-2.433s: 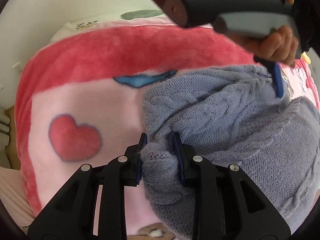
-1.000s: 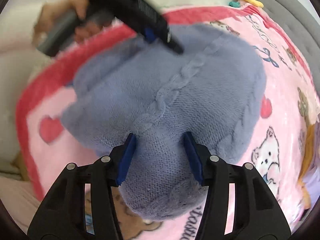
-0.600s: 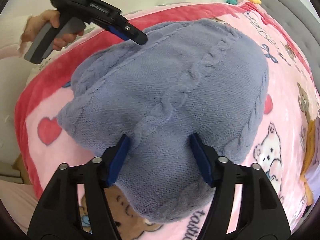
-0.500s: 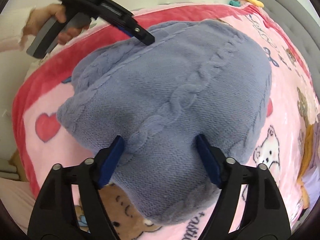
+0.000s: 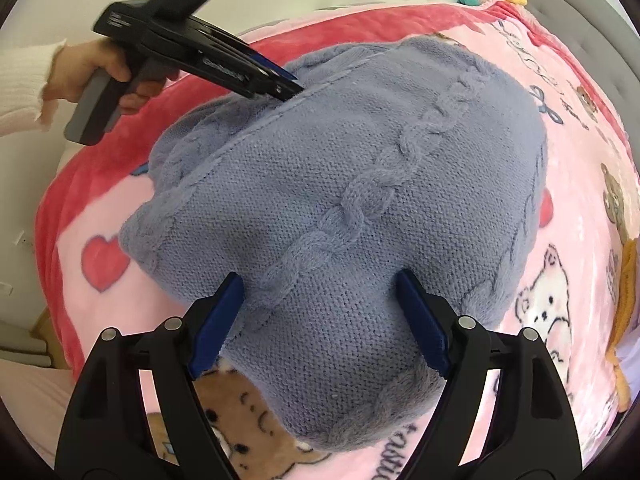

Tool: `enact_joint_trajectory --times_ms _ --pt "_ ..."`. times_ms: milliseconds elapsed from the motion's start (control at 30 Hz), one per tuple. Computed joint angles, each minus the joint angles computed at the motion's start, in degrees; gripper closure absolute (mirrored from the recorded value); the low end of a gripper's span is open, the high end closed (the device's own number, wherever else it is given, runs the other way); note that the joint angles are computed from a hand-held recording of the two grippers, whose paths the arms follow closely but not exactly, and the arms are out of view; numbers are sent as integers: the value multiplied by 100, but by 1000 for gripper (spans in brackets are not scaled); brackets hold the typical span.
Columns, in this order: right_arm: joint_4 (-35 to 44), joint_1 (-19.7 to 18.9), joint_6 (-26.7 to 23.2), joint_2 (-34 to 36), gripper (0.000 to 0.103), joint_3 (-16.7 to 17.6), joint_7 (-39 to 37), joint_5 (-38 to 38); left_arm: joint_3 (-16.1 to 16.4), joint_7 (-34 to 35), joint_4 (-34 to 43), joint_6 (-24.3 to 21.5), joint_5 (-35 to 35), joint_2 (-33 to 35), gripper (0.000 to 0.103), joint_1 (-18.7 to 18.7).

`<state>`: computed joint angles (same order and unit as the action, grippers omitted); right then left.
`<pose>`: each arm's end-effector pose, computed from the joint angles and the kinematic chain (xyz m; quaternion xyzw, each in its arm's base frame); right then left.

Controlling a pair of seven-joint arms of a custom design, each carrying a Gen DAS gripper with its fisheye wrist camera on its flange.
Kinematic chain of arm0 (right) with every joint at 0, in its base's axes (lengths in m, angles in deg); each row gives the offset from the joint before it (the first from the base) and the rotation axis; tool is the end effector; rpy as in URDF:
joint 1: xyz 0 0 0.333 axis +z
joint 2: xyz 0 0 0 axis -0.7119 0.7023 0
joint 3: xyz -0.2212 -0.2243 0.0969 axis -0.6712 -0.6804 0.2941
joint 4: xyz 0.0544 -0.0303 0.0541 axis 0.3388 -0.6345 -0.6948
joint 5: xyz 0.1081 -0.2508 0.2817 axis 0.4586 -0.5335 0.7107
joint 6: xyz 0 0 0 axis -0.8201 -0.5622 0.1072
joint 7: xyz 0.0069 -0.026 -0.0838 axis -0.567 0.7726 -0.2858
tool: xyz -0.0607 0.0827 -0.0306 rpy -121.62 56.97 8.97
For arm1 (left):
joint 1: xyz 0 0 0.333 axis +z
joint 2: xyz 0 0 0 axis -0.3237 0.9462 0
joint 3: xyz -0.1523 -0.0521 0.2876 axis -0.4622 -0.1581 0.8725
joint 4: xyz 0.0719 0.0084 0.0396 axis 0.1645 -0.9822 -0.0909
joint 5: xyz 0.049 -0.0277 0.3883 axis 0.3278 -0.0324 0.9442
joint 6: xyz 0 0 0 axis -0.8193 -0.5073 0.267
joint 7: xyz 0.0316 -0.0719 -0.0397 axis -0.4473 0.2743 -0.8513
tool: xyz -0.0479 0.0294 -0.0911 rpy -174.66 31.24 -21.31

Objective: Fold large clothes

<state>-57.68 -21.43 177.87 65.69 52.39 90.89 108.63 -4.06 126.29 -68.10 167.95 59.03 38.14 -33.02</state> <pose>0.4585 0.2553 0.4534 -0.9150 0.3317 -0.0786 0.2157 0.5501 -0.2907 0.4450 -0.5783 0.7767 -0.2463 0.0408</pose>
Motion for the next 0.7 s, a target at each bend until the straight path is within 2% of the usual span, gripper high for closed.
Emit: enact_joint_trajectory --times_ms 67,100,167,233,267,367,467,500,600,667,700 --pt "-10 1 20 -2 27 3 7 4 53 -185 138 -156 276 94 64 -67" --pt "-13 2 26 -3 27 5 11 3 72 -259 155 -173 424 106 83 -101" --pt "-7 2 7 -2 27 0 19 16 53 -278 98 -65 487 68 86 -107" --pt "-10 23 12 -29 27 -33 -18 236 23 -185 -196 403 380 -129 88 -71" --pt "-12 43 6 -53 27 -68 -101 431 57 -302 -430 790 384 -292 88 -63" --pt "-32 95 -46 -137 27 -198 -576 1110 156 -706 -751 1356 340 -539 88 10" --pt "1 130 -47 -151 27 -215 -907 1514 240 -891 -698 1512 649 -536 88 80" --pt "48 133 -93 -133 27 -205 -960 1571 198 -631 -621 1509 370 -516 88 155" --pt "298 113 -241 41 27 -106 -868 1463 272 -679 -356 1210 495 -363 88 240" --pt "520 99 -364 246 27 -45 -729 1439 297 -670 -129 572 536 -128 88 299" --pt "618 89 -420 352 27 -21 -706 1456 369 -856 -34 309 922 10 88 233"
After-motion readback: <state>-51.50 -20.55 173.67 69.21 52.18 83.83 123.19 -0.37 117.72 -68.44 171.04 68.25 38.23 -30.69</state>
